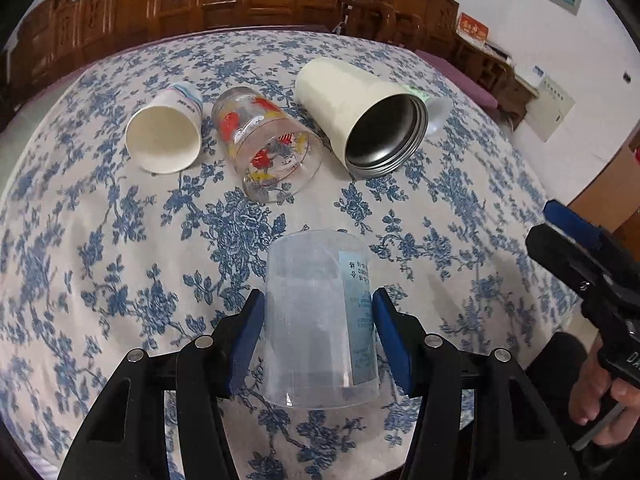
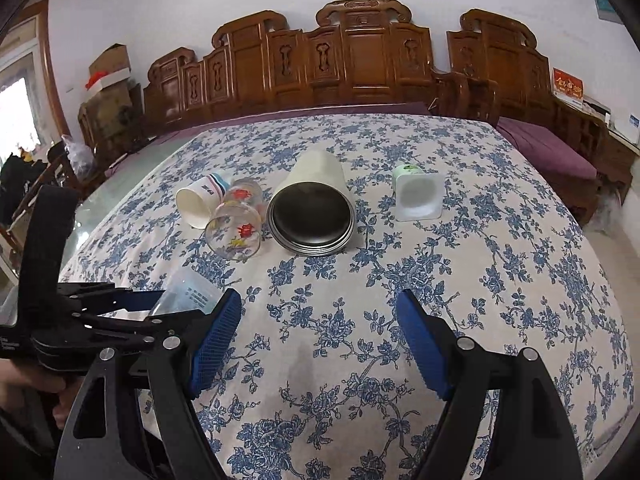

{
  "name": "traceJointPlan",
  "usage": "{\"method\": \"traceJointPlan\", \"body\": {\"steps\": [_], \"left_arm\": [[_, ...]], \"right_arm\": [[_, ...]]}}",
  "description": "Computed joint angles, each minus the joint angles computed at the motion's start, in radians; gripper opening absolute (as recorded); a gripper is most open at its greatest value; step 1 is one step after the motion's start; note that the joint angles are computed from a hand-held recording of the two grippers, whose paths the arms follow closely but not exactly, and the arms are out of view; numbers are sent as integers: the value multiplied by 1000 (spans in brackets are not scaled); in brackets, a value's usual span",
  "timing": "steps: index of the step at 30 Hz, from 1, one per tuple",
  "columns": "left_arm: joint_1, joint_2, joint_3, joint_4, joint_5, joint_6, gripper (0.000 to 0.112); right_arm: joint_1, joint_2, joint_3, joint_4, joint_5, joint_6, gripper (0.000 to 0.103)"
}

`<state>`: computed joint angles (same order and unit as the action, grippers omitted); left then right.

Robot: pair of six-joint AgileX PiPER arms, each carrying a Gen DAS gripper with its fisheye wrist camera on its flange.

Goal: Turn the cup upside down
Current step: 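Lift the clear plastic cup off the table with the left tool, then close the right tool on the clear cup while the left tool releases it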

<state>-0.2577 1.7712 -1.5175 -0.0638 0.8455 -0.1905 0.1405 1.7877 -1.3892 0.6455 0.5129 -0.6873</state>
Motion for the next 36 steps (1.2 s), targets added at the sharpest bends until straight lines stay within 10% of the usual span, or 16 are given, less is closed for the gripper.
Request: {"method": "traceJointPlan", "body": {"steps": [17,36], "left_arm": [[80,-336,205,254,-140,-198,95],[246,-462,360,227,-255,-143,95]], "right_arm": [[87,31,-121,-114,75,145,78],[260,432,-658,-330,472,603,76]]}}
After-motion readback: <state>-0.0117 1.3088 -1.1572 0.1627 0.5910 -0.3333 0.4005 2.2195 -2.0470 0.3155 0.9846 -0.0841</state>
